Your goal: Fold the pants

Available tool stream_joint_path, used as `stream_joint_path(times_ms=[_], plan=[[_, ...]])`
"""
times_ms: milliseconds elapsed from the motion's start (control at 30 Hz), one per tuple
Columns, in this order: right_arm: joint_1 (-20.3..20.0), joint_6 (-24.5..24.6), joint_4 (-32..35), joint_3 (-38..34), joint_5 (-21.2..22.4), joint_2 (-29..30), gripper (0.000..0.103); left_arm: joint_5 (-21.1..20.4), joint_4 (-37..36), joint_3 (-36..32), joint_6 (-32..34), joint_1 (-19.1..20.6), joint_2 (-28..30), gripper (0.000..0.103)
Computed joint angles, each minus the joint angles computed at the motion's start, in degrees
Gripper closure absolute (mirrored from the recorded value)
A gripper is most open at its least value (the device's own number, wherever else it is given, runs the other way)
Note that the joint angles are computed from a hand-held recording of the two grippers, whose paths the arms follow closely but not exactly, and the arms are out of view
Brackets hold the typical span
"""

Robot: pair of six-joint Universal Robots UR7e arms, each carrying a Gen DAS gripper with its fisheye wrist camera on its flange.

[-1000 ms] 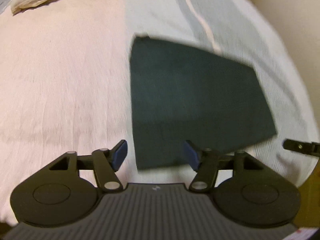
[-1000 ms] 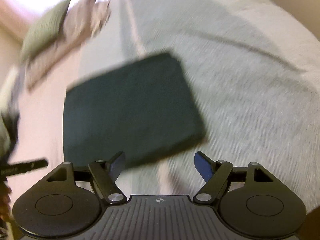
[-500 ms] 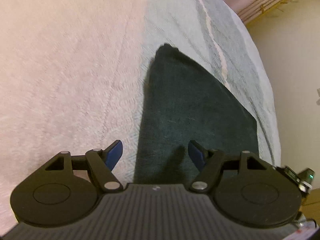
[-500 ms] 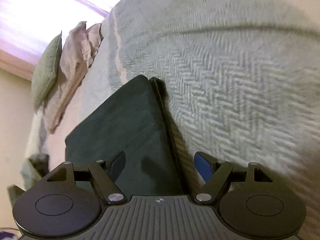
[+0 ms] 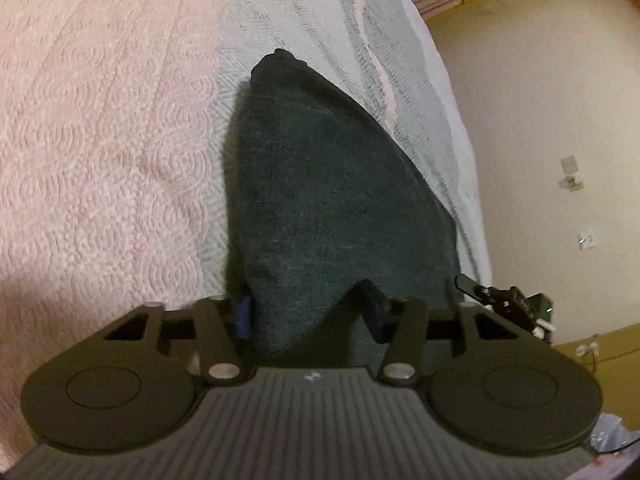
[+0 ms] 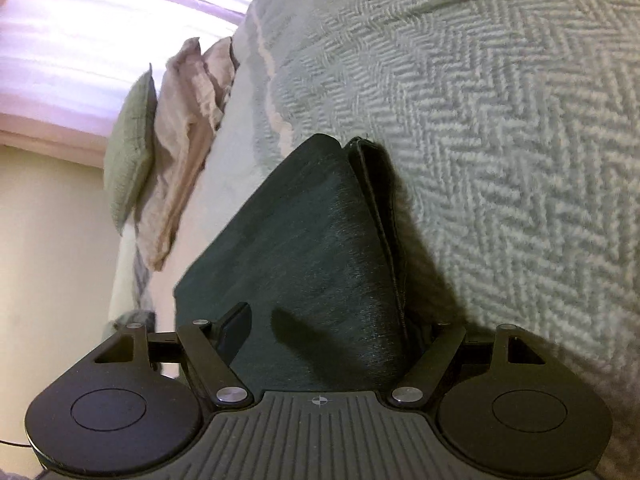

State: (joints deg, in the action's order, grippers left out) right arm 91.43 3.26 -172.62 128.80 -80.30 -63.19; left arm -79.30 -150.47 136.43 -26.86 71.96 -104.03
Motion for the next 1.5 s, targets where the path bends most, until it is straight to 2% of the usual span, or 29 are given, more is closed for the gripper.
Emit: stream_joint_path(times_ms=[67, 100, 167, 267, 333, 367, 400, 500, 600, 667, 767, 967, 1033, 1167, 1300, 1433, 1467, 1500], plan=[[-0.48, -0.68, 1.00, -0.02, -0.27, -0.47, 0.045, 0.31, -0.14, 0.09, 0.51, -0.12, 0.12, 0.065], [-0.79, -0.66, 1.72, -0.14, -0.91, -0.72, 0.056, 0.72, -0.48, 0.22, 0.53, -0.29, 0.45, 0.065], [-2.45, 0.51, 2.46, -0.05, 0.50, -0.82, 0.060, 1.20, -1.26, 0.27, 0.33, -0.28, 1.58, 0.065], [-2.36, 0.31, 2.77, -0.84, 0.88, 0.07, 0.061, 1.04, -3.11, 0.29, 0.16, 0.04, 3.45, 0.066], [-2.22, 0.07, 1.67, -0.64, 1.22, 0.52, 0.068, 1.90, -3.53, 1.04, -1.01, -1.14, 2.94, 0.073], [-2.56, -0.16, 1.35, -0.30, 2.29, 0.43, 0.079, 2.26, -2.83, 0.77, -0.96, -1.44, 2.40, 0.079], [-2.86, 0.10, 0.64, 0.19, 3.31, 0.27, 0.084, 3.35, -2.49, 0.88, -1.31, -2.50, 1.96, 0.085], [-2.11, 0.40, -2.76, 2.03, 3.87, -1.18, 0.088, 7.25, -0.35, 0.86, -2.30, -6.82, 0.09, 0.090], [-1.44, 1.74, -5.88, 3.77, 6.67, -3.25, 0.088, 10.68, 2.28, -0.40, -3.59, -11.12, -0.60, 0.090], [-0.45, 3.25, -6.06, 3.87, 5.67, -5.22, 0.088, 11.76, 2.51, -2.29, -3.62, -13.10, 0.81, 0.091], [-0.63, 5.67, -7.85, 3.70, 4.99, -8.31, 0.088, 10.28, -0.40, -7.29, -0.31, -13.71, 7.80, 0.091], [-2.52, 6.27, -10.34, -4.33, 4.21, -10.00, 0.088, 1.63, -9.76, -22.57, 11.27, -10.48, 27.96, 0.091], [-2.86, 5.65, -9.48, -8.85, 3.57, -9.12, 0.088, -0.74, -10.81, -29.87, 14.15, -9.59, 35.34, 0.091], [-4.21, 4.33, -6.15, -20.39, 2.67, -4.92, 0.088, -4.16, -7.57, -48.32, 18.58, -7.70, 50.27, 0.091], [-6.30, 4.35, -4.91, -30.28, 3.64, 1.10, 0.088, -5.10, -3.28, -65.80, 21.79, -6.51, 62.85, 0.091], [-9.17, 5.09, -3.44, -36.94, 4.31, 6.12, 0.088, -4.18, 1.36, -76.19, 24.86, -5.29, 69.95, 0.090], [-9.78, 5.12, -2.50, -38.63, 3.70, 7.48, 0.087, -3.26, 3.55, -79.87, 25.08, -4.92, 72.31, 0.088], [-10.02, 5.14, -1.20, -40.19, 0.86, 8.55, 0.085, -0.96, 5.44, -82.05, 24.83, -4.75, 73.92, 0.082]])
